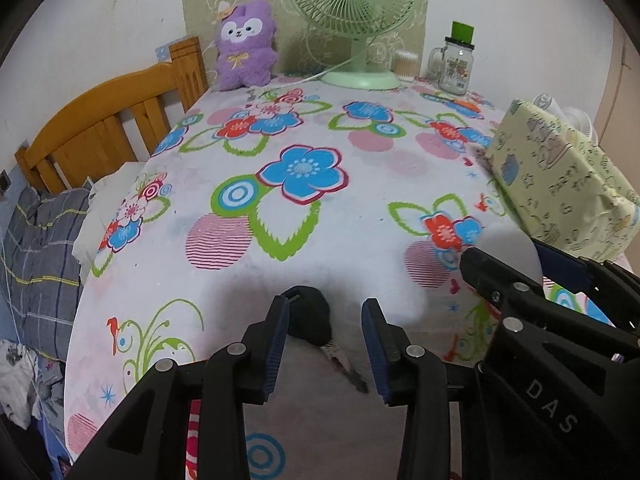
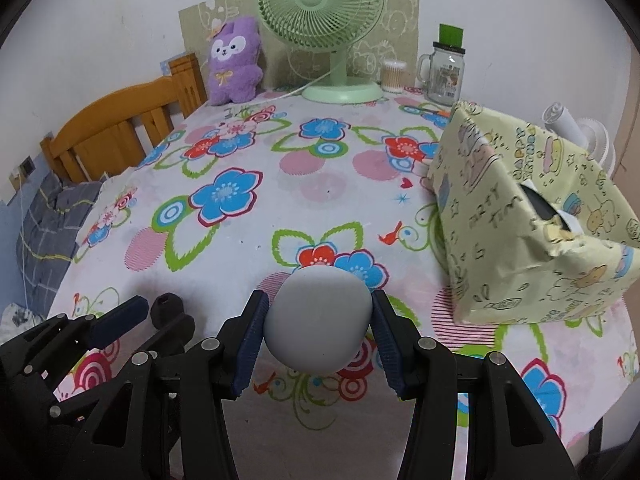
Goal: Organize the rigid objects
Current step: 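Carry the black key in the left tool while the right tool carries the white compact to the box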
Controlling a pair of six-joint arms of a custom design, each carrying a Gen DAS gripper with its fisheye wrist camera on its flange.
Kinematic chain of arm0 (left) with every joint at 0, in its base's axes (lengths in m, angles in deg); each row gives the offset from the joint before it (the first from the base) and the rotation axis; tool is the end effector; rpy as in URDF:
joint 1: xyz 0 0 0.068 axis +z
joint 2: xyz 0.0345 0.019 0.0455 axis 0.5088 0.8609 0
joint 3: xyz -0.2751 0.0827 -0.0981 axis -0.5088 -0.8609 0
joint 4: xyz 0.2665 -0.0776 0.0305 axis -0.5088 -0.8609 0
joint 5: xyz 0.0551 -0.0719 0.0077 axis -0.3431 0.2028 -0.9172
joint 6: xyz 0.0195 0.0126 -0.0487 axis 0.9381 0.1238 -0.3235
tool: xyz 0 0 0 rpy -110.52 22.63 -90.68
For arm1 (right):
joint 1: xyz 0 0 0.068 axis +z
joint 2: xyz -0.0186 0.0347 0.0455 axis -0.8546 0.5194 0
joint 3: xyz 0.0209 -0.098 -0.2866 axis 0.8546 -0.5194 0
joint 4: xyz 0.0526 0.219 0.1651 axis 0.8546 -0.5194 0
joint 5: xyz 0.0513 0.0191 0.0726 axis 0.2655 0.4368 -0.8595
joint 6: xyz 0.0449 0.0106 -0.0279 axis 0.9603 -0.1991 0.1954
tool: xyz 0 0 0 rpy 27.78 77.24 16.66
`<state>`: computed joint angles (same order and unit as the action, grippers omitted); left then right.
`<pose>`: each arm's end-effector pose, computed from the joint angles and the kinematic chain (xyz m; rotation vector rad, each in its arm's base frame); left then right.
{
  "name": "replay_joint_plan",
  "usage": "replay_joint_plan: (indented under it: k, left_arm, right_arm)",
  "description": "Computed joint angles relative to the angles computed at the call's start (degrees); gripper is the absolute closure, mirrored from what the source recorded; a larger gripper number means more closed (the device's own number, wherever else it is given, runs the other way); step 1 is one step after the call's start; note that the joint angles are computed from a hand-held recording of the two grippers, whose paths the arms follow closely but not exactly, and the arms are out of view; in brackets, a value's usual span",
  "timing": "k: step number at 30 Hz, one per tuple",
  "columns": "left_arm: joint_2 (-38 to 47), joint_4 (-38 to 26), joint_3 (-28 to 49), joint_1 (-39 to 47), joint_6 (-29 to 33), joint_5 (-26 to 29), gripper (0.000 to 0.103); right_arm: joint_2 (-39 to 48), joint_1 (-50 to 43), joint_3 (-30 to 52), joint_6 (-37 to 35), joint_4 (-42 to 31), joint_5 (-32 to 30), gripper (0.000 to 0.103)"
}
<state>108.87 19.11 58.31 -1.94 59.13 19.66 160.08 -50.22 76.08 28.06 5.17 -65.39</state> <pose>0.2363 -0.1390 0.1323 0.1363 2.4727 -0.0410 0.2481 0.0357 0.1302 -0.0500 2.4099 0.0662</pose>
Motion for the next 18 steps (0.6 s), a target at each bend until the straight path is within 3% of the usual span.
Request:
replay_joint_plan:
  k: [16,18]
  left_arm:
    - [2.94,3.16,-0.01,1.55,2.26,-0.33,0.073]
    - [2.35,3.25,-0.07,1.18,2.5,-0.33,0.082]
  right_arm:
    - [7.21,2.37,3.52,0.57,0.92,1.27,0.048]
    - [6.94,2.26,3.53,0.74,0.76,0.94,0.048]
